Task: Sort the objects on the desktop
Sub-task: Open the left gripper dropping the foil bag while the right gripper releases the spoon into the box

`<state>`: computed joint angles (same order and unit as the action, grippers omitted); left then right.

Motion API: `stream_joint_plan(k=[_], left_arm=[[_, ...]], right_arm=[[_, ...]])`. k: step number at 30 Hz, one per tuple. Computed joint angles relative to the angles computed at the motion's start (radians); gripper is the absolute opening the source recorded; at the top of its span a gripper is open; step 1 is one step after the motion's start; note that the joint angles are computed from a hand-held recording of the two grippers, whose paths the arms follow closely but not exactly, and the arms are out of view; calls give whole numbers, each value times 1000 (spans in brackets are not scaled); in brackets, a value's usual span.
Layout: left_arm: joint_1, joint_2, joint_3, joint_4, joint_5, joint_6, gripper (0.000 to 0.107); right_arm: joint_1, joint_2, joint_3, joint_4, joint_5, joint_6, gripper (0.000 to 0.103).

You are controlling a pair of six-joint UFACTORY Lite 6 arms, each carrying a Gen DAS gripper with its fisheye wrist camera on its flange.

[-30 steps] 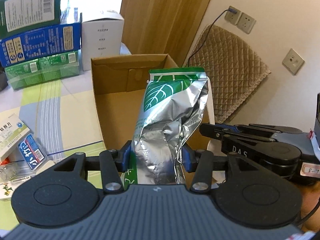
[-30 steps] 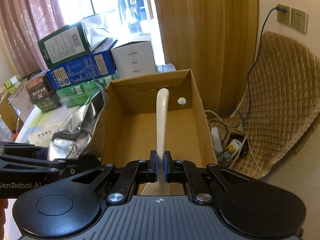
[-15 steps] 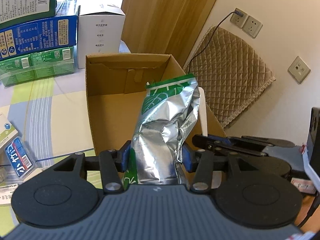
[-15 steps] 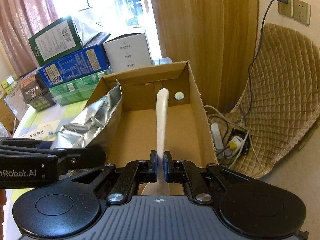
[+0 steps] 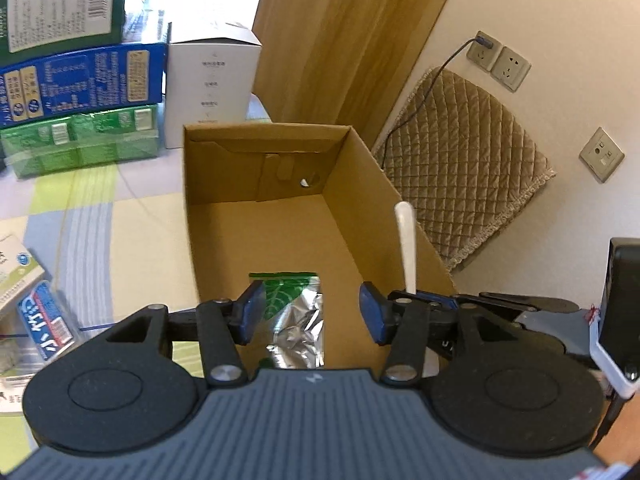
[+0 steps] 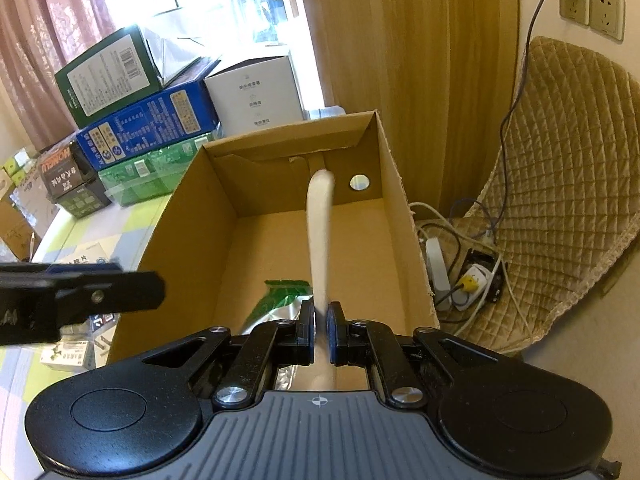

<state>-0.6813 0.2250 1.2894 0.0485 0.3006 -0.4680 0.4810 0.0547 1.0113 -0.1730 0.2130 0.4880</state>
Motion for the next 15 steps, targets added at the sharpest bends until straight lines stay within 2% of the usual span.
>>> stream_joint_plan(k=[2, 3, 4, 10, 15], left_arm=[[0, -24, -21, 48, 9, -37, 51], [-1, -39, -35, 76, 11, -62, 52], [-1, -55, -50, 95, 13, -79, 52], [-10, -183, -164, 250, 27, -222, 64], [-13, -298, -256, 296, 60, -265, 73]], right_arm=[[4, -10, -6, 2, -3, 2, 32], [10, -18, -12, -29, -3, 36, 56], [16, -34, -23, -71, -8, 83, 63], [47, -114, -50, -133, 28, 153, 64], [104, -198, -66, -215, 93, 251, 66]])
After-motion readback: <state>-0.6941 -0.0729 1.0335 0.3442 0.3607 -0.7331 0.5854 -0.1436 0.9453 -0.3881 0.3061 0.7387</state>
